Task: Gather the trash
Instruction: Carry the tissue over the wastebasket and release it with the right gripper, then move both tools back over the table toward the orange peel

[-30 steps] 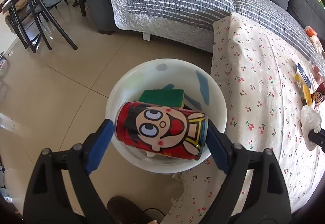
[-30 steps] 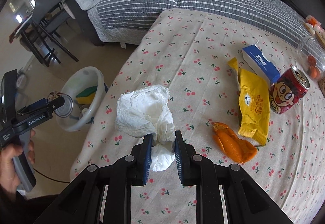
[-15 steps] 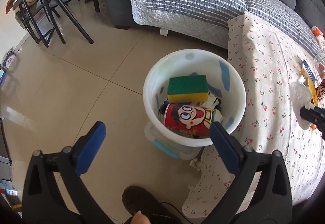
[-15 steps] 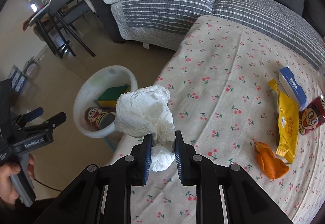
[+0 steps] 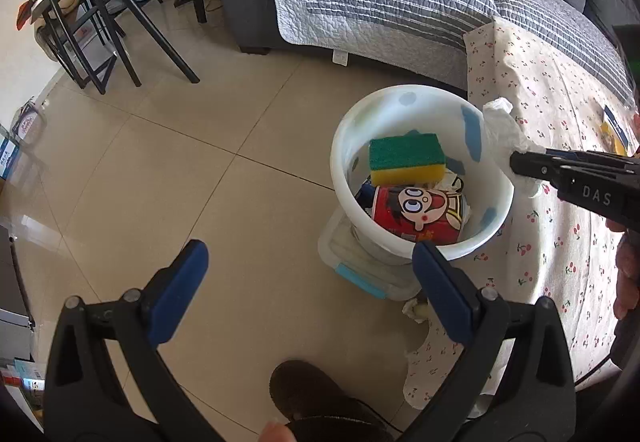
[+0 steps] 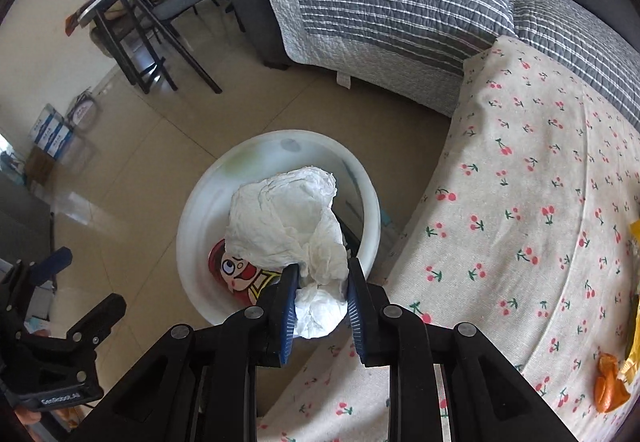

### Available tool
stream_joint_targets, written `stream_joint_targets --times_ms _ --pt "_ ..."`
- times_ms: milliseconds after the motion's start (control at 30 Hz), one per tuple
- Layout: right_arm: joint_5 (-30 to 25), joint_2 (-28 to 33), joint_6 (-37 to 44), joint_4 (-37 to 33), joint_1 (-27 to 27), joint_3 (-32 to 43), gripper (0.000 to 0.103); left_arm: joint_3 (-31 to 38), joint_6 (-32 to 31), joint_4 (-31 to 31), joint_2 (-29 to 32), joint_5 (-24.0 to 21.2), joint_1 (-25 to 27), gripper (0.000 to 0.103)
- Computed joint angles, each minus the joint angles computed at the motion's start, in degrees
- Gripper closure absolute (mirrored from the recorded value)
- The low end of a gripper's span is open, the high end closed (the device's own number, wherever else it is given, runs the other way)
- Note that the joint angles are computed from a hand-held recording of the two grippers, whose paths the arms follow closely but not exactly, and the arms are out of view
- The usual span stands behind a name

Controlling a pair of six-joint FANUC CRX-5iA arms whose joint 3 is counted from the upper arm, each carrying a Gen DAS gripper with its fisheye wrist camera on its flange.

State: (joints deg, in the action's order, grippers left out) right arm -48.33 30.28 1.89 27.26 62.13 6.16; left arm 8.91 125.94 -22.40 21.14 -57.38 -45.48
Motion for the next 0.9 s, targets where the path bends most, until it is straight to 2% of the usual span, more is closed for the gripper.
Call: stream_joint_targets --times_ms 133,167,200,233,500,900 --pt "0.91 0.69 -0.82 0.34 -0.48 0.29 0.077 -0.72 0.07 0.26 -0.54 0.66 0.22 0.002" --pt "1.67 0.41 -1.27 0.38 -0.76 -0.29 0.069 -0.74 0.09 0.34 -0.55 0.72 0.24 0.002" --pt "2.01 0.10 -2.26 0.76 -0.77 -0.78 0.056 -0.79 0.08 0.44 -0.59 0.78 0.29 0.002" --pt "2.13 -0.26 -3.31 1.56 -0.74 -1.40 0.050 -0.91 0.06 0.56 -0.70 0.87 0.34 0.002" --pt "-0.95 -5.44 -7.28 5.12 1.40 -6.67 0.043 -1.00 -0.22 1.64 -0.95 1.56 0.14 0.002" --pt "-13.56 -18.22 -15.33 8.18 8.45 -19.37 0.031 1.81 -1.01 2.52 0.51 1.60 -2.44 0.002"
